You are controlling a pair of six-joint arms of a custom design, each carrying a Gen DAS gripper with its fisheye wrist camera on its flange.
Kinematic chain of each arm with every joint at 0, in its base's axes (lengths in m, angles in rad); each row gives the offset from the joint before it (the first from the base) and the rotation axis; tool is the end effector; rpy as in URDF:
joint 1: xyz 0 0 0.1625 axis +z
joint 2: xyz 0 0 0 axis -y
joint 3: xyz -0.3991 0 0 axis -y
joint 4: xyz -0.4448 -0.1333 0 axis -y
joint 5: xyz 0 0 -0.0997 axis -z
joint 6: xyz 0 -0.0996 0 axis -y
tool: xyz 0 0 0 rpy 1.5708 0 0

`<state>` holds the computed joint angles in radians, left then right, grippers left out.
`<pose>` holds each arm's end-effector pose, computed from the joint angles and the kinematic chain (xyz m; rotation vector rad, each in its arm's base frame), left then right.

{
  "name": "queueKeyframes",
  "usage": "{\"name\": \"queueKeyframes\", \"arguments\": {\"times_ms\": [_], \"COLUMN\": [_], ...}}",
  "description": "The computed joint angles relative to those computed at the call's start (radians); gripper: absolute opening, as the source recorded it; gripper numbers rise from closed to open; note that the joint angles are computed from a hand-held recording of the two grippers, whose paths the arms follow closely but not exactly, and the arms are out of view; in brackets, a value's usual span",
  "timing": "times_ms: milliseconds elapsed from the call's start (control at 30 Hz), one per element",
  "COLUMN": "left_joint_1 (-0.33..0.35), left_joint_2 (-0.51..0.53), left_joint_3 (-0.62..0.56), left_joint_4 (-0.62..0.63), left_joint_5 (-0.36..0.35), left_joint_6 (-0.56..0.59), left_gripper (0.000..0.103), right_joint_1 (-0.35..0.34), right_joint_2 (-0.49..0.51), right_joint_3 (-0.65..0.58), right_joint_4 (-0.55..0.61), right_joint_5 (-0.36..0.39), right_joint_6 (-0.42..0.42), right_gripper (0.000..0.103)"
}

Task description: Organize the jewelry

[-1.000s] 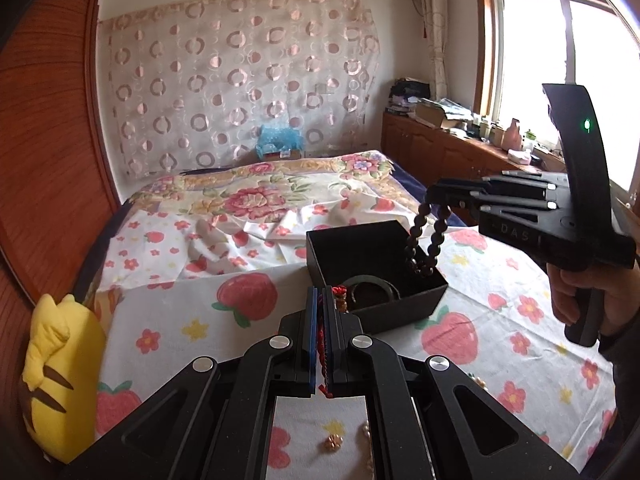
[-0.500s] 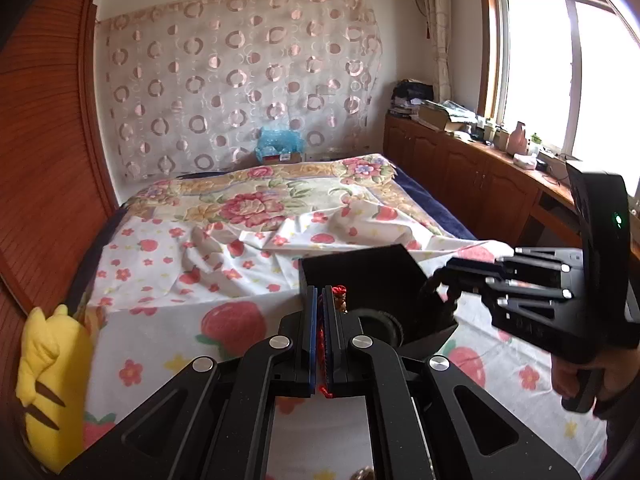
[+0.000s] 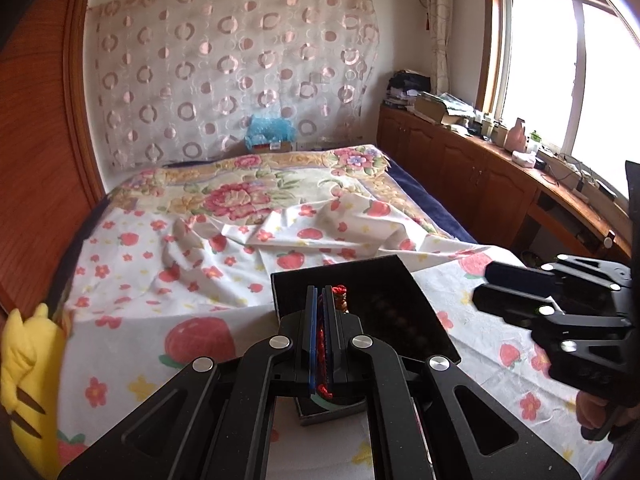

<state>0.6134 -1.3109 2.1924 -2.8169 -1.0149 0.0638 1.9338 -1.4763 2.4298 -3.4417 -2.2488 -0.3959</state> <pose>-0.3090 -0.4448 0.1615 1.1911 2.4160 -0.7788 0.2144 -0.3650 0.2291 0.4672 -2.2242 1.0926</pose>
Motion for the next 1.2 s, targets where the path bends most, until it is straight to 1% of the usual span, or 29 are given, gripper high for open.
{"name": "queueKeyframes", "arguments": {"times_ms": [200, 267, 300, 433, 533, 600, 667, 800, 900, 967, 1000, 1100, 1200], "left_joint_1": [-0.014, -0.018, -0.021, -0.029, -0.033, -0.042, -0.042, -0.047, -0.050, -0.059, -0.059, -0.070, -0.067], "left_joint_2": [0.025, 0.028, 0.028, 0.024, -0.004, -0.025, -0.053, -0.106, -0.149, -0.181, -0.192, -0.246, -0.282], "left_joint_3": [-0.001, -0.003, -0.003, 0.000, 0.019, 0.034, 0.053, 0.086, 0.114, 0.137, 0.145, 0.190, 0.218], "left_joint_4": [-0.010, -0.010, -0.004, 0.002, 0.017, 0.037, 0.054, 0.092, 0.121, 0.143, 0.147, 0.178, 0.211], "left_joint_5": [-0.005, -0.002, 0.001, 0.005, 0.005, 0.023, 0.017, 0.026, 0.024, 0.025, 0.025, 0.029, 0.020], "left_joint_6": [0.009, 0.012, 0.012, 0.001, -0.002, -0.013, -0.016, 0.000, -0.003, -0.012, -0.010, -0.019, -0.031], "left_gripper": [0.002, 0.002, 0.005, 0.019, 0.023, 0.024, 0.025, 0.025, 0.026, 0.033, 0.037, 0.038, 0.038], "right_joint_1": [0.005, 0.004, 0.002, -0.003, -0.013, -0.020, -0.020, 0.011, 0.033, 0.053, 0.059, 0.066, 0.066], "right_joint_2": [-0.034, -0.031, -0.030, -0.036, -0.053, -0.078, -0.087, -0.055, -0.040, -0.018, -0.014, 0.000, 0.016], "right_joint_3": [0.033, 0.042, 0.046, 0.086, 0.121, 0.151, 0.172, 0.197, 0.211, 0.216, 0.220, 0.219, 0.219], "right_joint_4": [-0.007, -0.015, -0.018, -0.043, -0.050, -0.037, -0.036, -0.075, -0.088, -0.098, -0.094, -0.072, -0.051], "right_joint_5": [-0.019, -0.029, -0.030, -0.026, -0.016, 0.008, 0.021, -0.030, -0.051, -0.065, -0.066, -0.074, -0.078], "right_joint_6": [-0.006, -0.006, -0.005, 0.006, 0.028, 0.064, 0.086, 0.089, 0.093, 0.091, 0.093, 0.089, 0.096], "right_gripper": [0.030, 0.030, 0.030, 0.030, 0.030, 0.030, 0.030, 0.030, 0.030, 0.030, 0.030, 0.030, 0.030]}}
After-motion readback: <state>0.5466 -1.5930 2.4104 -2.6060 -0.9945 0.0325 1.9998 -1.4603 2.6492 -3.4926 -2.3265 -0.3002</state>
